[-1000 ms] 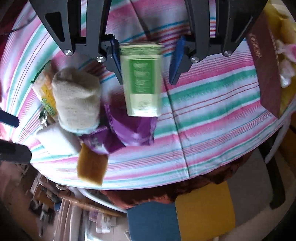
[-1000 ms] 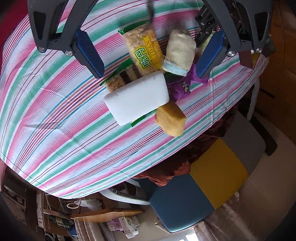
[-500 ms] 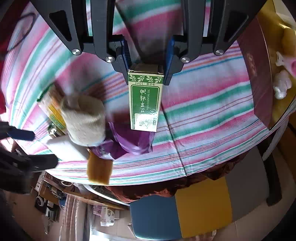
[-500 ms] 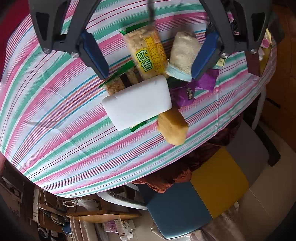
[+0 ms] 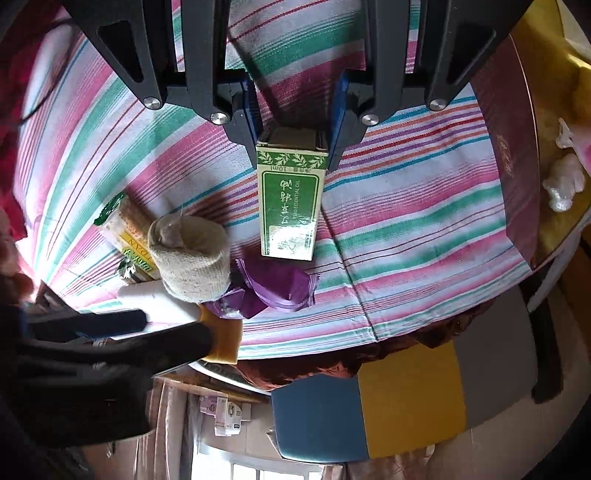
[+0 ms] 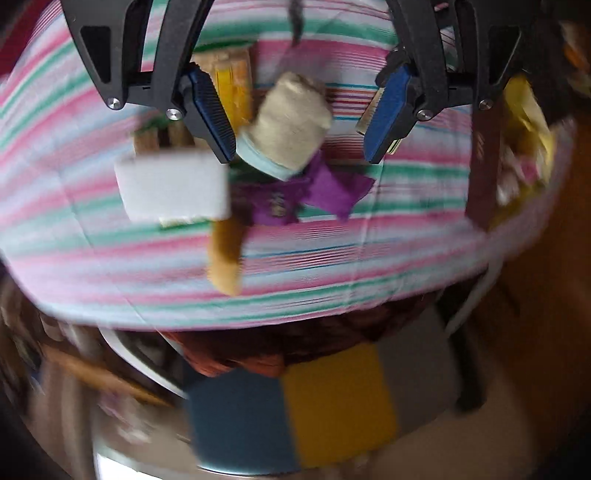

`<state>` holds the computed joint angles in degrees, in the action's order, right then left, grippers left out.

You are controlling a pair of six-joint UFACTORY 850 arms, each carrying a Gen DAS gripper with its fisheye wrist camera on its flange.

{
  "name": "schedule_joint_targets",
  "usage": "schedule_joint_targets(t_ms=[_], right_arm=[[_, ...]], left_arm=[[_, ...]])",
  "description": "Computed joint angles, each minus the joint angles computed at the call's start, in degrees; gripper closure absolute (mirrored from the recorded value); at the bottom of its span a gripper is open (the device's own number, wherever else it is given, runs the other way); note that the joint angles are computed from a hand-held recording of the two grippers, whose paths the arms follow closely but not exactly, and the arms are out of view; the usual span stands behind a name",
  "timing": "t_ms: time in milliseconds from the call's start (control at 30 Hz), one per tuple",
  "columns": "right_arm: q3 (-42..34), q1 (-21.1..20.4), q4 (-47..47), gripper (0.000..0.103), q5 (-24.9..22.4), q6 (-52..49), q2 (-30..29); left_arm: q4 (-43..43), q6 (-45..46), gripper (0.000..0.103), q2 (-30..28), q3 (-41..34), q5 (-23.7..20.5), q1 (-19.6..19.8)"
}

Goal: Organize objects
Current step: 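Grasp the purple snack bag with the right gripper while the left gripper lifts the green box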

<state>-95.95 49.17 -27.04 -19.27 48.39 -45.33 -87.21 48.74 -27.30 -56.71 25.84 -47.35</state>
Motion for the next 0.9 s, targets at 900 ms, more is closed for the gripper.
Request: schedule_joint_targets(t_ms=[900], right_arm=[[-16.53, -1.88, 22.34, 0.065, -6.68, -35.14, -11.5]], left_arm=[[10.22, -13.28, 0.071, 0.62, 0.06, -5.15, 2.49]])
